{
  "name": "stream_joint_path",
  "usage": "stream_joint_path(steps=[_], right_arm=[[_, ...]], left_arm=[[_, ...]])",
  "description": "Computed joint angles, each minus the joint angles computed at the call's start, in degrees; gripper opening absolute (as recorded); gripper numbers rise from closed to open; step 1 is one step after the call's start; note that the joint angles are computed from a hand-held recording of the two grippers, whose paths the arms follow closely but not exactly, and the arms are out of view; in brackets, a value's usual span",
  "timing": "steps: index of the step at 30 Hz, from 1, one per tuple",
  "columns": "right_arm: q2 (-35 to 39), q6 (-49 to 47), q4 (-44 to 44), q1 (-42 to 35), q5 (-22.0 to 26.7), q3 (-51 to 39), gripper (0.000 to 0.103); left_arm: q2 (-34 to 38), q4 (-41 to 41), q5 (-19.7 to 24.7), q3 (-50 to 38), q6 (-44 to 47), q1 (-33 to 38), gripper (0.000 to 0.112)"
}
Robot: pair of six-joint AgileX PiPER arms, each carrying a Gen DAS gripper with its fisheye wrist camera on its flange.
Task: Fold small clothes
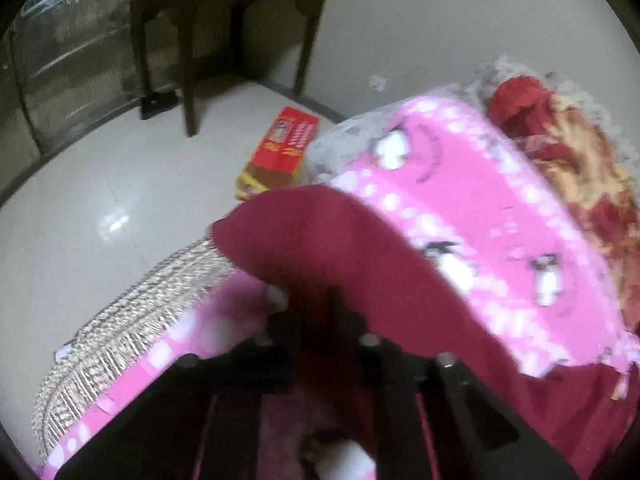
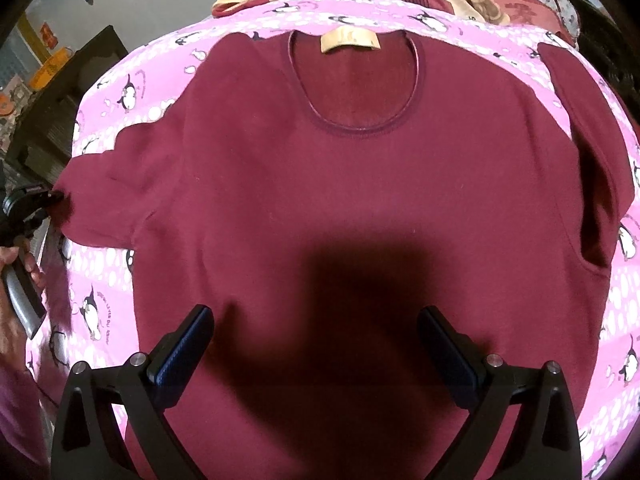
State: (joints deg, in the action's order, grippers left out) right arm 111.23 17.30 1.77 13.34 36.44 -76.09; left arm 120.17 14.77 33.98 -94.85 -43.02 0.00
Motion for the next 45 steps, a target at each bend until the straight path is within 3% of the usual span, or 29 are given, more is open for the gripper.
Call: stream_joint_path(steps=[6, 13, 18, 24, 26, 27, 28, 34, 39, 41, 45], right_arm=[[-2.2, -0.2, 0.6, -1.0, -0.7, 1.5, 0.103], [-6.4, -1.1, 1.2, -4.3, -2.4, 5.7, 0.103], [-8.6, -3.0, 3.6, -9.1, -3.2, 7.8, 0.103], [-9.7, -6.0, 6.4, -13.7, -3.7, 9.3, 0.103], [-9.3, -7.1, 7.4, -14.7, -3.6, 8.9, 0.103], [-9.2, -7.5, 7.6, -14.9, -3.5, 8.7, 0.103], [-8.9, -7.7, 7.3, -15.0, -3.5, 8.3, 0.103], [-7.5, -14.1, 11.1, -13.6, -3.1, 6.2, 0.103], [-6.6, -29.1, 23.7, -10.1, -3.5, 4.8, 0.103], [-5.7, -29.9, 23.5, -7.2, -4.8, 3.5, 0.103], [-1.0, -21.8, 12.4, 0.3, -7.3, -2.6, 0.103]], left_arm=[[-7.6, 1.0, -3.2, 4.8, 0.3, -5.3, 0.009], [-11.4, 0.4, -4.4, 6.2, 4.9, -19.2, 0.009], [-5.2, 0.9, -3.0, 2.4, 4.4, -29.3, 0.009], [4.5, -1.4, 0.8, -4.2, 8.0, -35.5, 0.012], [5.0, -3.0, 0.9, -3.8, 11.1, -36.3, 0.032], [4.1, -5.4, -1.0, -2.0, 14.4, -36.4, 0.050], [3.1, -7.3, -2.1, -0.8, 17.1, -36.4, 0.059], [-8.6, -10.4, -8.1, 14.3, 24.4, -33.3, 0.072], [-14.6, 5.6, -8.1, 23.8, 10.8, -29.2, 0.072], [-15.2, 9.4, -6.9, 25.5, 7.3, -27.3, 0.072], [-16.6, 2.9, -8.4, 28.5, 11.8, -22.4, 0.072]])
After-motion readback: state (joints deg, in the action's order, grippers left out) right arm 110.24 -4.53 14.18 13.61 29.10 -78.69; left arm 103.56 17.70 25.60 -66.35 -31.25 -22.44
